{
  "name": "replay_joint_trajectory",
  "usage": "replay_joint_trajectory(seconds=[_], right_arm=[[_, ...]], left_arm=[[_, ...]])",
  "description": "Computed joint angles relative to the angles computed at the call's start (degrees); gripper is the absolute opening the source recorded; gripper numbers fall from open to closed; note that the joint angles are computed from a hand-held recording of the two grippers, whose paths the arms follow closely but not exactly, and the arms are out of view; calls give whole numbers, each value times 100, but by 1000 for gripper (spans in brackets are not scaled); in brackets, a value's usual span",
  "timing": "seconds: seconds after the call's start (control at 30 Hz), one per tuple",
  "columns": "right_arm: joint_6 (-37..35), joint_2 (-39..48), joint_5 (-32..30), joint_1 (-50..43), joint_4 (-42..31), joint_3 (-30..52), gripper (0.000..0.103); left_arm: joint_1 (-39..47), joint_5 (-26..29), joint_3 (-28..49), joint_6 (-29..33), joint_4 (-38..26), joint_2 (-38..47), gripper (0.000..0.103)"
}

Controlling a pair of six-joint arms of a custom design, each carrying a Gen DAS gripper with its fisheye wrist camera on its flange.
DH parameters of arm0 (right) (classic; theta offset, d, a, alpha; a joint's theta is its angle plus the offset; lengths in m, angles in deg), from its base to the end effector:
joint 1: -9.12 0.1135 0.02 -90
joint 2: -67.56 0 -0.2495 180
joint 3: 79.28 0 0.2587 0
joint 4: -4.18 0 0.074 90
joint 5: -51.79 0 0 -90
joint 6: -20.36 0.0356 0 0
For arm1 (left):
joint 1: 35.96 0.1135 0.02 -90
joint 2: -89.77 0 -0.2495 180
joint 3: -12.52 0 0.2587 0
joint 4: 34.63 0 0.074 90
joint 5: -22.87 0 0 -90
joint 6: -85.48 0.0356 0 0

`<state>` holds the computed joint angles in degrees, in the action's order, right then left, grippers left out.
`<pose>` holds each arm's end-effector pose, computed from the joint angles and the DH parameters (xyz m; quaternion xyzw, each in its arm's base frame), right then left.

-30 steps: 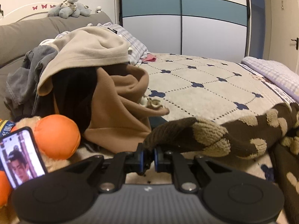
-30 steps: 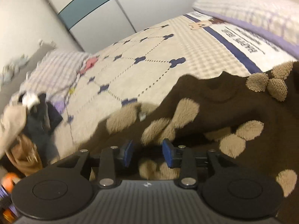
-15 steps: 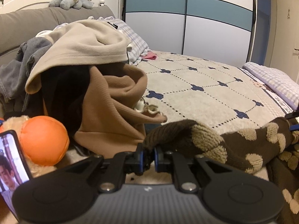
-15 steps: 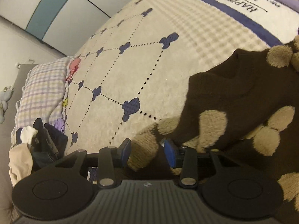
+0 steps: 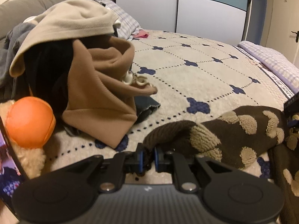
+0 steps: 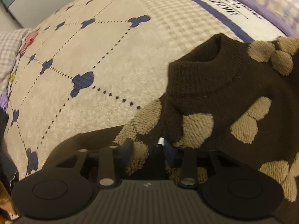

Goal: Fold clothes

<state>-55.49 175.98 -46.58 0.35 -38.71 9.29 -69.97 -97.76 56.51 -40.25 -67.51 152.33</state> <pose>0.3884 -0.0547 0.1653 0.1757 0.9533 0.0819 0.2314 0.1888 -0.1055 0.1707 -0.1008 0.9090 0.0225 0.4038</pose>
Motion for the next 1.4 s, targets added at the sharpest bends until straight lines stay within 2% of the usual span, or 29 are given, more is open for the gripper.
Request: replay_joint_trajectory(seconds=[0.07,0.1,0.27,0.37,0.57,0.7,0.8,0.83,0.9,0.97,1.03,1.2,1.3,1.4], right_arm=[[94,-89,-56,-59,151,-145,15],[181,-70,-156,-103,191,-104,13],[562,-571,-506,-252,722,-263,11],[884,-626,-690,-239,929,55,11],[1572,480,-741,-36,776,1553,11],[1699,1270,-545,107,1046,2094,11],[1644,1813,-661,104,1041,2416,15],[1599,1906,-678,103,1114,2403,18],[1427,1924,-751,108,1410,2195,21],[1220,1808,-909,106,1687,1968,22],[954,1648,-1051,124,1820,1838,23],[299,934,-1297,169,2312,1139,32],[4,464,-1572,195,2606,566,33],[-190,57,-1979,204,2745,-15,33]], left_arm=[[69,107,-59,5,-19,-161,12],[99,143,-84,21,-27,-242,12],[311,265,-123,98,-86,-564,12],[510,400,-168,101,-19,-748,12],[991,567,-184,150,498,-788,12],[1308,442,-4,198,748,-425,10],[1651,969,48,207,886,-338,11],[1716,1118,57,201,924,-313,13],[1770,1379,97,233,939,-251,28],[1824,1640,139,265,953,-186,62],[1823,1787,127,359,915,-259,77],[1837,1972,-116,631,761,-768,80],[2026,2328,-364,591,1108,-922,77],[2139,2525,-360,755,1511,-635,68]])
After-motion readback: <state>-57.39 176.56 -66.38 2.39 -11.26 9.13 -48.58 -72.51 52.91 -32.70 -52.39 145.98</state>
